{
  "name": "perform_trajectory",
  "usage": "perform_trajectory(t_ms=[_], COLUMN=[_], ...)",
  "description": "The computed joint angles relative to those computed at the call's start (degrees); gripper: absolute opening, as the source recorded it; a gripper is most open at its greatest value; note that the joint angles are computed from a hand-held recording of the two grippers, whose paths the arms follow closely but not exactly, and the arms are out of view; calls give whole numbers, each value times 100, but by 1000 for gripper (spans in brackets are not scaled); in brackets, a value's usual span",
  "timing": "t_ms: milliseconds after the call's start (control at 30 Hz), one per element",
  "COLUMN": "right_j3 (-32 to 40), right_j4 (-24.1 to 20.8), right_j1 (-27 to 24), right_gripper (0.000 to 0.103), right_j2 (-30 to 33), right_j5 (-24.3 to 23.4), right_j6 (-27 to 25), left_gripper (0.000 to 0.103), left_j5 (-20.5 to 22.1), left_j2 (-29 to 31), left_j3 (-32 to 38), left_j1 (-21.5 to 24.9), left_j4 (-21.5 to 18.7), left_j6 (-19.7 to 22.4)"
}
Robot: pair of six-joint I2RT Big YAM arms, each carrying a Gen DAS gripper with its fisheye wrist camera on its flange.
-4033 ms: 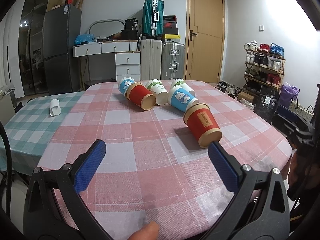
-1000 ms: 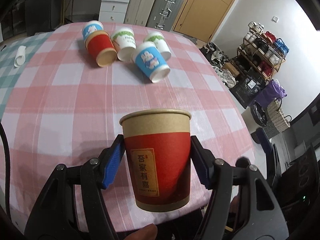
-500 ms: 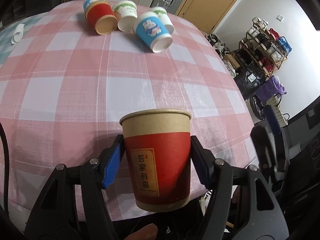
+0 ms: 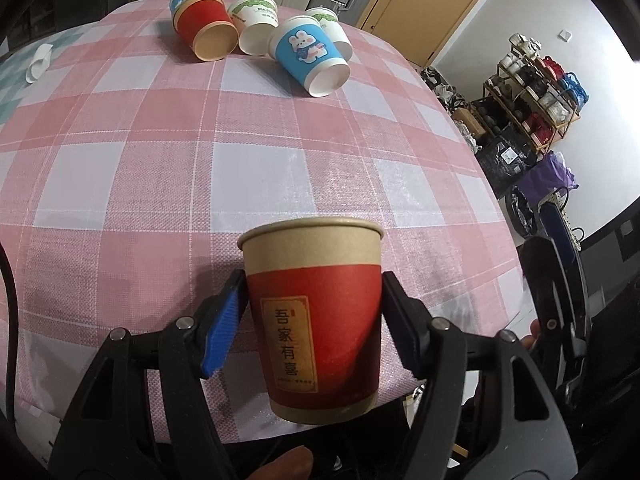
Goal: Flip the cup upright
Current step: 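Lift the red cup with the left tool and rotate it mouth up, then grasp the red cup with the right tool while the left tool releases it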
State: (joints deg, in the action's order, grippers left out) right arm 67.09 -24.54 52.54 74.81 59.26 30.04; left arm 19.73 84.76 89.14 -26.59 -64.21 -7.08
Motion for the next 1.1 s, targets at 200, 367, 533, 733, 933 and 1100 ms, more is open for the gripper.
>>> perform_trajectory(t_ms=[200,367,533,733,933,1100], right_j3=[-6,44,349,882,1141,1448], right_j4=[53,11,-590,-1802,-2267,-2767], right_j1=[6,4,-22,-78,-147,-291], right_gripper=[103,103,103,103,103,103], right_j2=[-18,-64,8,168,266,489], right_j5=[12,17,-135,-713,-1207,-1900], right_j6=[-40,-26,275,1176,1640,2004], left_gripper=[83,102,102,102,102,102], left_j5=[265,396,153,-221,-168,-252], left_j2=[-55,-204,-461,-925,-1165,-1319], left_j3=[36,69,-43,-638,-1132,-1473], left_j1=[103,251,486,893,1338,1517], left_j4=[19,201,576,1524,2165,2468], left_j6=[-35,-21,287,1042,1425,1685])
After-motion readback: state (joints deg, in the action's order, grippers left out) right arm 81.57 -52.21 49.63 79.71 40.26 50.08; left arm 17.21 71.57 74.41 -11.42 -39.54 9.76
